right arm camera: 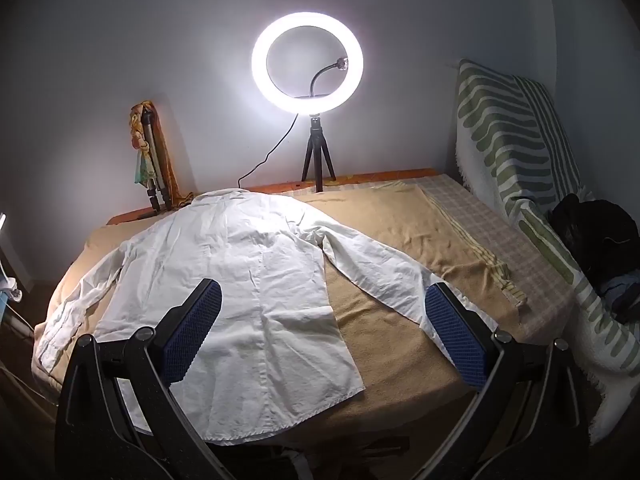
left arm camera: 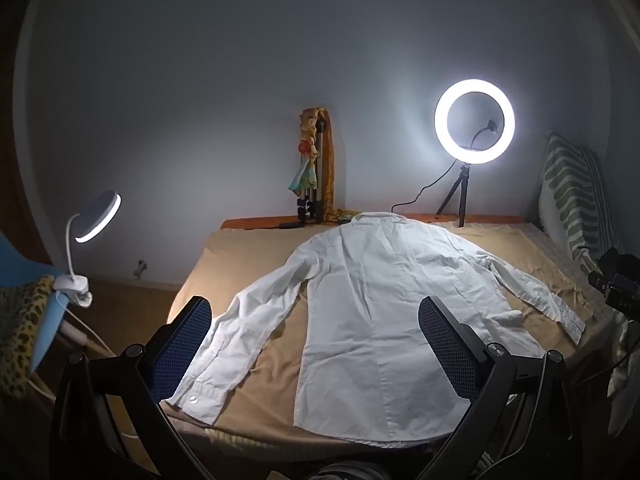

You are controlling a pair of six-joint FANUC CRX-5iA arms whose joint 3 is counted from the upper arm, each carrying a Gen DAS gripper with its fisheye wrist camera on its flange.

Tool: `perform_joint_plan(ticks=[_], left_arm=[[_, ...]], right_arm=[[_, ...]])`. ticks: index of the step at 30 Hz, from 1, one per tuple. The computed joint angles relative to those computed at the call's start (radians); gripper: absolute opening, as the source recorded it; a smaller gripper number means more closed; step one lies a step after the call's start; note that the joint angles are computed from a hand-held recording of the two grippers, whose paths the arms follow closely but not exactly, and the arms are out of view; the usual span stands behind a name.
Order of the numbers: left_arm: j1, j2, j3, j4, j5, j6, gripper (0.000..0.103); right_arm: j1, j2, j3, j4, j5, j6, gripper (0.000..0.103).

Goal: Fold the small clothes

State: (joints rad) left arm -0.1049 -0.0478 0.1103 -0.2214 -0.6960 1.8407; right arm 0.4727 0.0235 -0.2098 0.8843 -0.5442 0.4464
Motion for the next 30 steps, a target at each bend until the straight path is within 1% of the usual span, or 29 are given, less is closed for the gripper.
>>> perform_joint_plan(ticks=[5, 6, 11, 13, 21, 30], left_arm=[[0.005, 0.003, 0.002, 0.008, 0.001, -0.008, 0.103], [0.004, 0.005, 0.005, 0.005, -0.001, -0.006, 0.103], [0.001, 0.001, 0.002, -0.009, 0.003, 0.010, 0.103], [-0.004, 0.000, 0.004, -0.020, -0.001, 0.022, 0.103], [-0.008, -0.003, 0.003, -0.026, -0.001, 0.028, 0.103], [-0.014, -0.003, 0.008, -0.043, -0.005, 0.047, 0.103]], right_arm=[[0.007, -0.007, -0.008, 0.014, -0.007, -0.015, 0.103], [0.011, 0.002, 0.010, 0.001, -0.015, 0.000, 0.103], [0.003, -0.010, -0.007, -0.002, 0.004, 0.000, 0.103], [0.014, 0.001, 0.014, -0.013, -0.017, 0.015, 0.103], [0.014, -0.001, 0.007, 0.003, -0.014, 0.000, 0.103], [0.012, -0.003, 0.007, -0.006, -0.013, 0.010, 0.103]])
